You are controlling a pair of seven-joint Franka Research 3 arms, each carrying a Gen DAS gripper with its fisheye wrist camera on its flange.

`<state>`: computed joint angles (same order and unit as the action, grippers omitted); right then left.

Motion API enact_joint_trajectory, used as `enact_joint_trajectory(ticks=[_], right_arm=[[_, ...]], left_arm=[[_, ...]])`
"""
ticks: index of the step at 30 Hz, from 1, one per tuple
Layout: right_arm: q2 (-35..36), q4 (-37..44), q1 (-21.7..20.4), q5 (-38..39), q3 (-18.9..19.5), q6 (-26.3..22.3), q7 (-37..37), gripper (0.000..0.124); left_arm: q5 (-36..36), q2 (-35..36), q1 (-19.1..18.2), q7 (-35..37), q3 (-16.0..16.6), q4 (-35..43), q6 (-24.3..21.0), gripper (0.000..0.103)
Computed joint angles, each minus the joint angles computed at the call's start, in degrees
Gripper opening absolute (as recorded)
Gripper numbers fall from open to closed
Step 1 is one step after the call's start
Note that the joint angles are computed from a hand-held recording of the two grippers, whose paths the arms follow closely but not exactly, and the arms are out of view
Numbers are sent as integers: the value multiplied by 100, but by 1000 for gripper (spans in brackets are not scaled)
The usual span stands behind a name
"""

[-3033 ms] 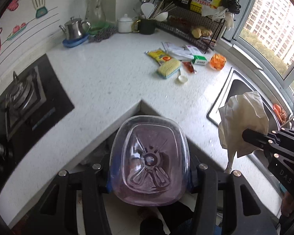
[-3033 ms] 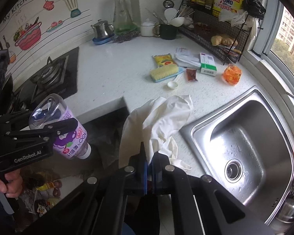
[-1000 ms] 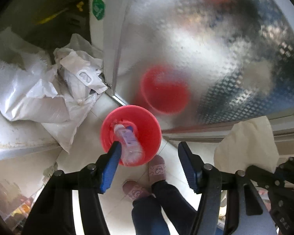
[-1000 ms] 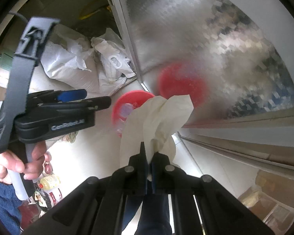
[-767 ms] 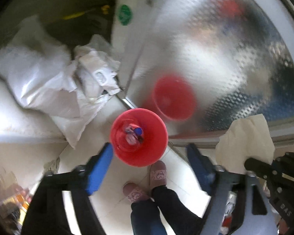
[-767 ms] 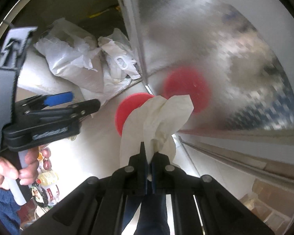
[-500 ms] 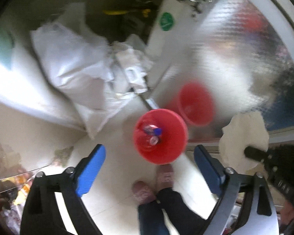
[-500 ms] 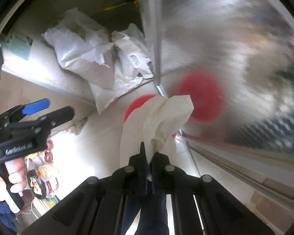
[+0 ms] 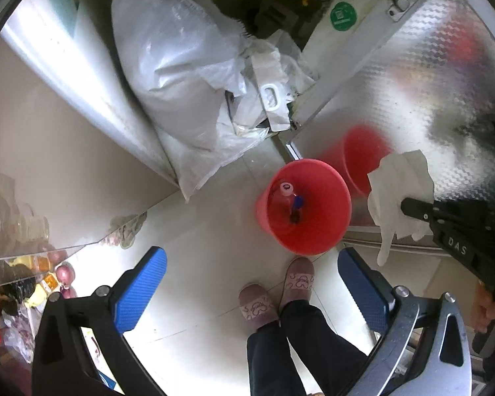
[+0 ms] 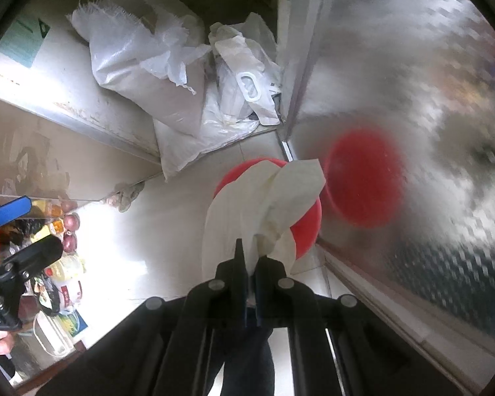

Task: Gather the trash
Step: 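Open both grippers over the red bin, dropping bottle and glove, then raise both tools back up toward the counter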

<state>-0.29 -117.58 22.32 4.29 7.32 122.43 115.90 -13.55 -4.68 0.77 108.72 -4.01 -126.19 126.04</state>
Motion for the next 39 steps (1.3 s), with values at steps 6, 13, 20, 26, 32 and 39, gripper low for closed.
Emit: enact_joint_trajectory(ticks=[6,13,20,26,32,39], right_arm=[[13,21,68,-596,19,-147,269,80],[-245,-18,32,-368,35,-343,139,80],[-663,356,56,-449,155,-683,155,95],[-932,971,43,-237,212,-1253,90,102],[-1157,1667,-67,-226,233,-1674,230,102],[-1455,2350,-313,-883,388,-1897,297,102]], left_arm=[[143,-75,22,-54,12,-44,30,103],[163,-301,4,-152,49,-21,-55,103],[189,-827,-51,-159,161,154,-442,103],[359,-1252,-115,-231,227,516,-913,103],[364,-1405,-257,-150,289,1094,-1403,103],[8,-1462,-492,111,330,2005,-1647,103]])
